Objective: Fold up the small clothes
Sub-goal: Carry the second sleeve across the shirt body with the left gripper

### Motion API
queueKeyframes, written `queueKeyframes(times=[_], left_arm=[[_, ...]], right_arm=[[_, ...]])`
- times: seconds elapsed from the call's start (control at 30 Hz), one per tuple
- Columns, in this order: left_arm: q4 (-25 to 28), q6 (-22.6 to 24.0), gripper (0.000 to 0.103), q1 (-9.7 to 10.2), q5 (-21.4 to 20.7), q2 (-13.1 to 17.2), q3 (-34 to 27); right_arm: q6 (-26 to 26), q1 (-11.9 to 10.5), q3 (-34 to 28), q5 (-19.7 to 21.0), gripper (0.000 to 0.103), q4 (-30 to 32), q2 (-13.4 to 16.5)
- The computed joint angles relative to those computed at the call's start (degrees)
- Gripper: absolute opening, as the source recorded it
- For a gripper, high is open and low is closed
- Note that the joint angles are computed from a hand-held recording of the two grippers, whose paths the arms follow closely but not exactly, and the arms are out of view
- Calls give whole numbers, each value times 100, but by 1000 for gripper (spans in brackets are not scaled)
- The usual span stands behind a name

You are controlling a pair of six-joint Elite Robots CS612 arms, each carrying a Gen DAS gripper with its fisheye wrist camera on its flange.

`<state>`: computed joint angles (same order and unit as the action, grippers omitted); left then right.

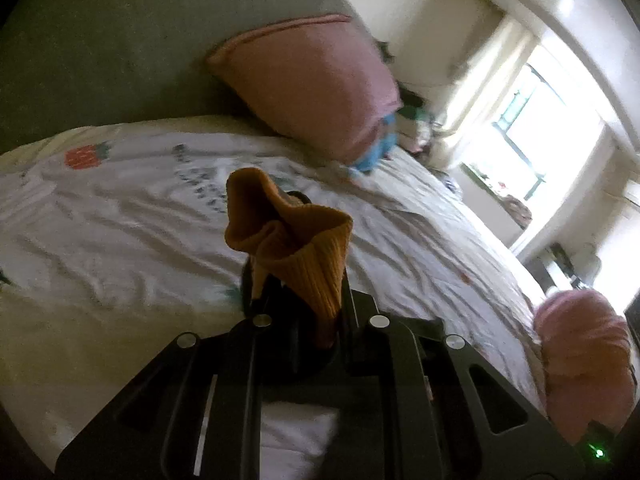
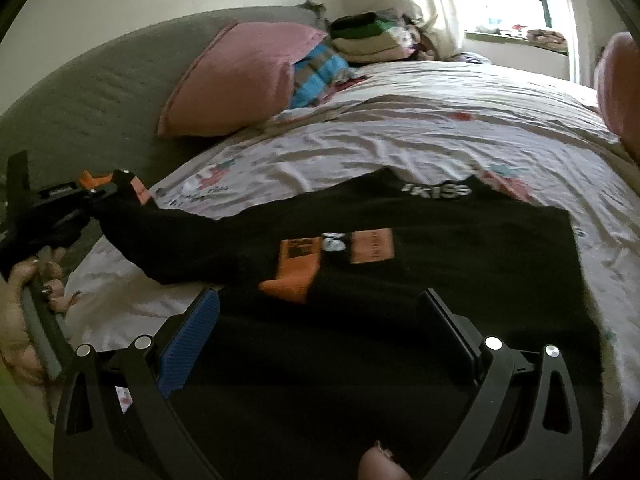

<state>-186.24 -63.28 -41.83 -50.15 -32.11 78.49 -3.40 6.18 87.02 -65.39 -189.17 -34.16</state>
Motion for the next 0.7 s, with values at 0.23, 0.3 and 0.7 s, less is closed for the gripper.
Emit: queueKeyframes(times=[0.23,0.3,0.7], left_arm=[[-99,641,7,-48,-269,110,-412],[-132,807,7,-64,-352,133,-496],[-198,1690,7,-167,-1009,375,-1198]], right_arm=[[365,-192,112,-33,98,-198,-38],[475,-251,152,-8,98,-244,-52],[901,-494,347,-62,98,-588,-141]])
